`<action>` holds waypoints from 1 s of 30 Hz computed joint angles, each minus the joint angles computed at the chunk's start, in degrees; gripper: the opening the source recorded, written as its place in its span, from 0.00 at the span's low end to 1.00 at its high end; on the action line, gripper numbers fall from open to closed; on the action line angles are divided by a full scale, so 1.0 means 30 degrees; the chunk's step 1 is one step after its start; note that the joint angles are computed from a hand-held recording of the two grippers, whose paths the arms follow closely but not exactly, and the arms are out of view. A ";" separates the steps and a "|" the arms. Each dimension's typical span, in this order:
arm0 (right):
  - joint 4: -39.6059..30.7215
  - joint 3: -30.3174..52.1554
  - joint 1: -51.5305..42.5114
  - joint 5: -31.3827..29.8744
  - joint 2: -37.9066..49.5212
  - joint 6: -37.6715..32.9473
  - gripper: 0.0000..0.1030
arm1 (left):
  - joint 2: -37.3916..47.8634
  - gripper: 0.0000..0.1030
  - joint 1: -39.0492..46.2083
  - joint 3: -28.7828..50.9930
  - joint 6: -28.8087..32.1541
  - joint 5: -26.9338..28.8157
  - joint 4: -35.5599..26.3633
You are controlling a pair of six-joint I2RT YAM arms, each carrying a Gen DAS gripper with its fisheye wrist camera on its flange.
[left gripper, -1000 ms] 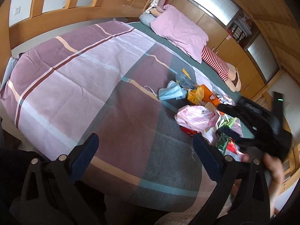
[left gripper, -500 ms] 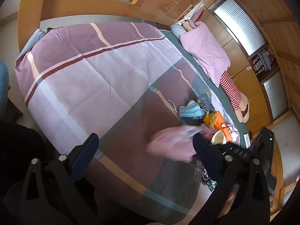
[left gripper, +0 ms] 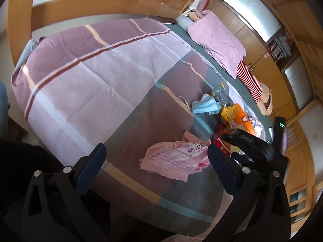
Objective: Collect trash
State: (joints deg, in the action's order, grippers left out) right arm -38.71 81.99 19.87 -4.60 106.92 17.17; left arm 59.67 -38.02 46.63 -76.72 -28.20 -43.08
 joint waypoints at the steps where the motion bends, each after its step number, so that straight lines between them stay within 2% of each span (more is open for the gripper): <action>1: 0.0217 -0.0067 -0.0098 -0.0255 0.0254 -0.0002 0.65 | 0.0289 0.97 -0.0119 0.0217 0.0243 -0.0234 -0.0158; 2: 0.0253 -0.0061 -0.0169 -0.0432 0.0449 0.0067 0.56 | 0.0419 0.97 -0.0251 0.0334 0.0317 -0.0441 -0.0302; 8: -0.0104 -0.0770 0.0252 0.0739 -0.0400 -0.1773 0.54 | 0.1926 0.97 -0.1138 0.1530 0.1356 -0.1915 -0.1174; 12: -0.0940 -0.1489 -0.0492 -0.0417 -0.2005 -0.2082 0.54 | 0.3007 0.97 -0.1904 0.2358 0.2302 -0.2914 -0.1535; 15: -0.1540 -0.2280 -0.1376 -0.1882 -0.4001 -0.2295 0.54 | 0.3812 0.97 -0.2190 0.2873 0.3199 -0.3075 -0.1701; 19: -0.0904 -0.4339 -0.2342 -0.3494 -0.7785 -0.2531 0.54 | 0.4919 0.97 -0.2511 0.3475 0.4765 -0.2645 -0.1685; 25: -0.2724 -0.6094 -0.4588 -0.6309 -1.3056 -0.3995 0.54 | 0.5926 0.97 -0.2525 0.3906 0.5630 -0.1810 -0.1453; 30: -0.4241 -0.7485 -0.6312 -0.6805 -1.6820 -0.5680 0.54 | 0.7120 0.97 -0.2519 0.4603 0.5895 -0.1722 -0.1805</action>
State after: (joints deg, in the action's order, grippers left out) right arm -51.44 59.53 0.93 -25.02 56.46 0.13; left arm 81.03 -45.58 60.44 -59.03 -33.37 -48.50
